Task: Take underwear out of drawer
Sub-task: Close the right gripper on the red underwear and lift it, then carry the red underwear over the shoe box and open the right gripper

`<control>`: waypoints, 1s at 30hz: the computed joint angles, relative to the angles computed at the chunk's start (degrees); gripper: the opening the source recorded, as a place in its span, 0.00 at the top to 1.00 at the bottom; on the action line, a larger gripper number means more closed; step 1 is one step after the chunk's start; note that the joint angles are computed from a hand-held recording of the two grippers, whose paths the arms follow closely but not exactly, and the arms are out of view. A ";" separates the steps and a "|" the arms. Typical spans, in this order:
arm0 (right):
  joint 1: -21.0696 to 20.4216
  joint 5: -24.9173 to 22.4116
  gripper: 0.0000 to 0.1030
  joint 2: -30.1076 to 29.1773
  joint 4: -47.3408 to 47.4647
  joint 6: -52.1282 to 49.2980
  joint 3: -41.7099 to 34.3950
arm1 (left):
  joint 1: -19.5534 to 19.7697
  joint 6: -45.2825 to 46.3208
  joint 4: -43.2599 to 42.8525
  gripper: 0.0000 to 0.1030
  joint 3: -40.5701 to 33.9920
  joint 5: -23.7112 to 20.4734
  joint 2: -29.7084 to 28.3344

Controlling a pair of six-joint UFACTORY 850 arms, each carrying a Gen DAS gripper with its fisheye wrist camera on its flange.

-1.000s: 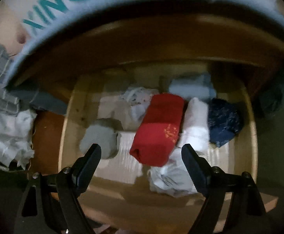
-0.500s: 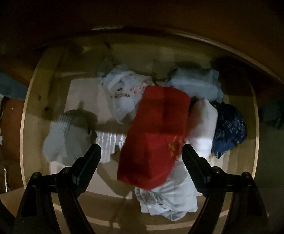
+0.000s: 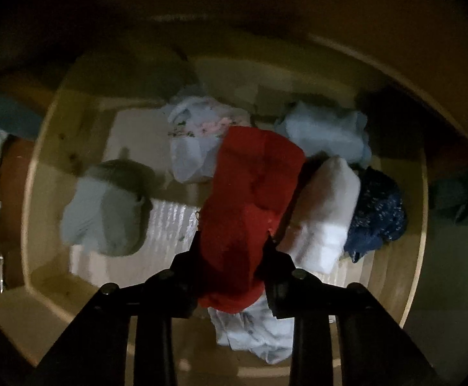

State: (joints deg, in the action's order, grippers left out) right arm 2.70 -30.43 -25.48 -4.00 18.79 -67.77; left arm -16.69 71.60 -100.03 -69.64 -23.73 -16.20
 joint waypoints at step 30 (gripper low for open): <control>-11.98 6.03 0.72 29.00 39.90 -39.29 -0.21 | -2.11 -0.08 6.48 0.36 -0.55 2.59 0.09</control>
State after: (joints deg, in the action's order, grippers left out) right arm -9.28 -24.40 3.52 35.90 -20.50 -67.98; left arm -18.81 71.51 -93.54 -70.19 -21.14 -16.11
